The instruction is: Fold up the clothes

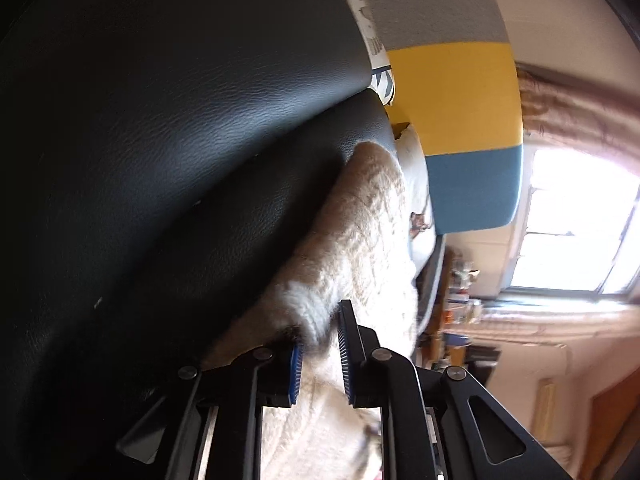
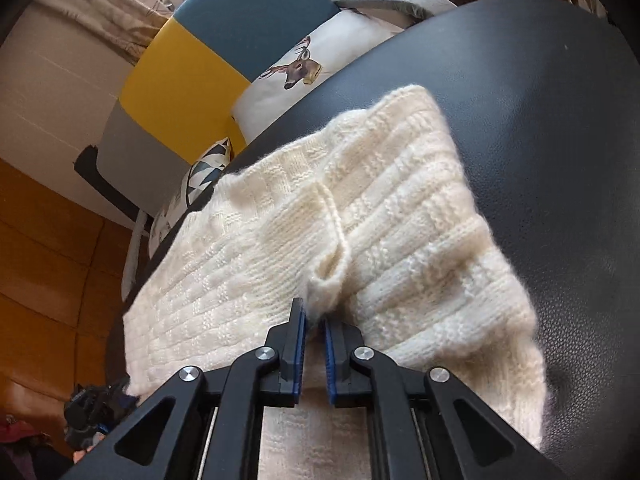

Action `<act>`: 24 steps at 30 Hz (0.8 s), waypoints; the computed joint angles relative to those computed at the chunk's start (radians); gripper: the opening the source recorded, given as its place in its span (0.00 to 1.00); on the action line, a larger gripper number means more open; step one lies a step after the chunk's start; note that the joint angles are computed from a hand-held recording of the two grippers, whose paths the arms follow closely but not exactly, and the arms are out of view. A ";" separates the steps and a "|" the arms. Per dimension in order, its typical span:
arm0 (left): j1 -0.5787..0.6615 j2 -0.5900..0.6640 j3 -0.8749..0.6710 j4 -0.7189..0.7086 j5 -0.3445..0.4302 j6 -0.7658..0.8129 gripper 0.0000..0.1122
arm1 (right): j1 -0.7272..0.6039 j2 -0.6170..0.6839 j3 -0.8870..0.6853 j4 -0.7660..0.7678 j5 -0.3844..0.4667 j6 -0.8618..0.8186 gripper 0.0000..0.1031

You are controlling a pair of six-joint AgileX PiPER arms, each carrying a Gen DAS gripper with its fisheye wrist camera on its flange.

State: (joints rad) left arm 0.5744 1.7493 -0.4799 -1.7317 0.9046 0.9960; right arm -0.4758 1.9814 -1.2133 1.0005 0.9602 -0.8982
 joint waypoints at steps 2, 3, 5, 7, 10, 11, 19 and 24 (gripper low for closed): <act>0.052 -0.013 0.013 0.043 0.048 -0.019 0.15 | -0.003 -0.001 -0.004 0.002 0.008 -0.001 0.08; 0.078 -0.036 0.018 0.072 0.060 -0.033 0.15 | -0.004 -0.002 -0.005 0.001 0.012 -0.001 0.09; 0.149 -0.077 0.033 0.137 0.098 -0.036 0.15 | -0.005 -0.004 -0.007 -0.001 0.020 -0.001 0.14; 0.205 -0.136 0.036 0.208 0.100 -0.064 0.16 | -0.007 -0.018 0.003 0.002 0.022 0.001 0.19; 0.214 -0.224 0.003 0.292 0.038 -0.120 0.23 | -0.022 -0.073 0.029 -0.038 -0.002 0.009 0.20; 0.212 -0.239 -0.014 0.321 0.023 -0.138 0.26 | -0.027 -0.099 0.042 -0.054 -0.017 0.011 0.20; 0.051 -0.119 -0.181 0.427 -0.059 -0.210 0.46 | 0.055 -0.201 0.037 -0.051 0.007 -0.042 0.25; -0.096 -0.089 -0.241 0.519 -0.177 -0.270 0.21 | 0.181 -0.141 -0.013 -0.151 -0.070 0.048 0.25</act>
State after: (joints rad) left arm 0.4782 1.6605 -0.7212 -1.2128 0.7271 0.7263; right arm -0.2949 1.8409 -1.2268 0.8492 0.8900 -0.8505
